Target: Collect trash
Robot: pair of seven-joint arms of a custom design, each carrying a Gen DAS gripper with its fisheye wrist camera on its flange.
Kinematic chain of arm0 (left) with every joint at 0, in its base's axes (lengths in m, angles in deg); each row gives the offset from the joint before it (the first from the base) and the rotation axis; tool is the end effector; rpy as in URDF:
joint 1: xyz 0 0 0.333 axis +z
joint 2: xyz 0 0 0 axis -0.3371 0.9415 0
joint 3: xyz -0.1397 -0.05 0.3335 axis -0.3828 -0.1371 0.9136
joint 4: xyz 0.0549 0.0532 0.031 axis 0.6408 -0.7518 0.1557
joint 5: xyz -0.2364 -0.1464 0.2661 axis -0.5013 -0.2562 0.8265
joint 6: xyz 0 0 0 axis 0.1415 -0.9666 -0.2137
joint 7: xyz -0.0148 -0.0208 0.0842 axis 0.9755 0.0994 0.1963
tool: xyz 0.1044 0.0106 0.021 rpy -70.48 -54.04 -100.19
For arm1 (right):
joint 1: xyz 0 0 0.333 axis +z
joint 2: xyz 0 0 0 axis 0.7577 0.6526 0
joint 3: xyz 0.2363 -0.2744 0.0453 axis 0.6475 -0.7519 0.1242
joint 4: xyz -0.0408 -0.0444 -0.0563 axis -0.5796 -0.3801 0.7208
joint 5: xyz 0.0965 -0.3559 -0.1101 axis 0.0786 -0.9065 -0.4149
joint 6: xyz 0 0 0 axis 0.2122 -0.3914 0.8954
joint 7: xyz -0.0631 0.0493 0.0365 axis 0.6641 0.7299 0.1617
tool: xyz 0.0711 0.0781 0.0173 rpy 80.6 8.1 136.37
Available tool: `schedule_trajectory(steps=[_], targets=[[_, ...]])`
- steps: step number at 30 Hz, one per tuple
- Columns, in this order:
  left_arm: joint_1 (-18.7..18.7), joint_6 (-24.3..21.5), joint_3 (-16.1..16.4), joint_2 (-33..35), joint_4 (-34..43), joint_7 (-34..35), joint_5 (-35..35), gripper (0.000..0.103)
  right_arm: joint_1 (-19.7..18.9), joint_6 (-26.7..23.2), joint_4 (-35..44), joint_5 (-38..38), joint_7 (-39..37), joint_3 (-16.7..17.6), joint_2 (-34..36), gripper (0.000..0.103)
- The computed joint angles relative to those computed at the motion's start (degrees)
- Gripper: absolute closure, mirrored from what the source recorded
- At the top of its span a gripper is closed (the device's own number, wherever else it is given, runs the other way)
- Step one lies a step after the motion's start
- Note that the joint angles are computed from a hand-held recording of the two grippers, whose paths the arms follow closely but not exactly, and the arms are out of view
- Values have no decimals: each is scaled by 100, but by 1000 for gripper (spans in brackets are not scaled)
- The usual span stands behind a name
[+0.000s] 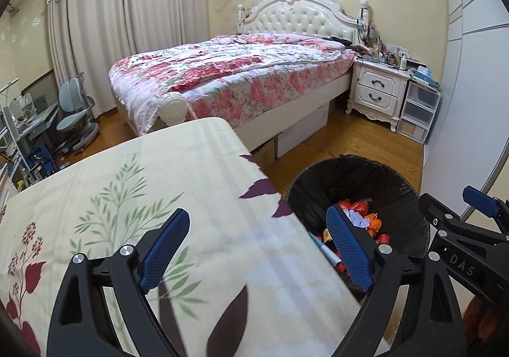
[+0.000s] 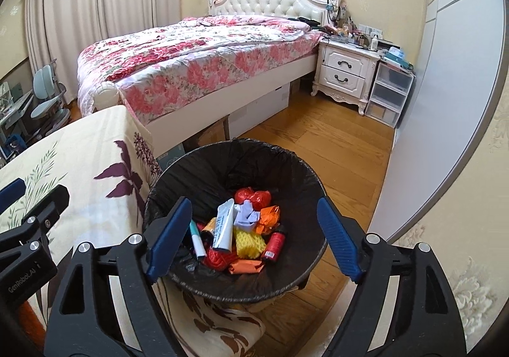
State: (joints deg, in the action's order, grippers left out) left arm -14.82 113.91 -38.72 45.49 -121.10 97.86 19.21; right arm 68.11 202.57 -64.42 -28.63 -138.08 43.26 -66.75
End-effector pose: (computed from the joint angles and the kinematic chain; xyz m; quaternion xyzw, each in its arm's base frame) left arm 0.6763 -0.0778 0.4575 -0.5318 0.7234 -0.3361 0.2844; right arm 0.6066 0.2067 0.4210 -0.5291 0.7297 -0.3447 0.2623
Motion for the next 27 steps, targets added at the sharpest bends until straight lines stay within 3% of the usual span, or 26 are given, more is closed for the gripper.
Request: schedule_trajectory(steps=[8,13,23,27], targets=[[710,378,-545,-425,-712,123,-95,14,186,-248,-373,-468,537,195,-366,18],[1476,576,-1212,-603,-1074,10,41,13,206,-366,-572,-654,768,360,-576,16],[2736,929,-2232,-896,-1679,-795,832,13,217,-601,-970,-1139,1228,640,-994,13],[2940,1053,-2357,-979,-1835,-1113,1194,13,206,-653,-1094,-1253,1356,717,-1120,13]])
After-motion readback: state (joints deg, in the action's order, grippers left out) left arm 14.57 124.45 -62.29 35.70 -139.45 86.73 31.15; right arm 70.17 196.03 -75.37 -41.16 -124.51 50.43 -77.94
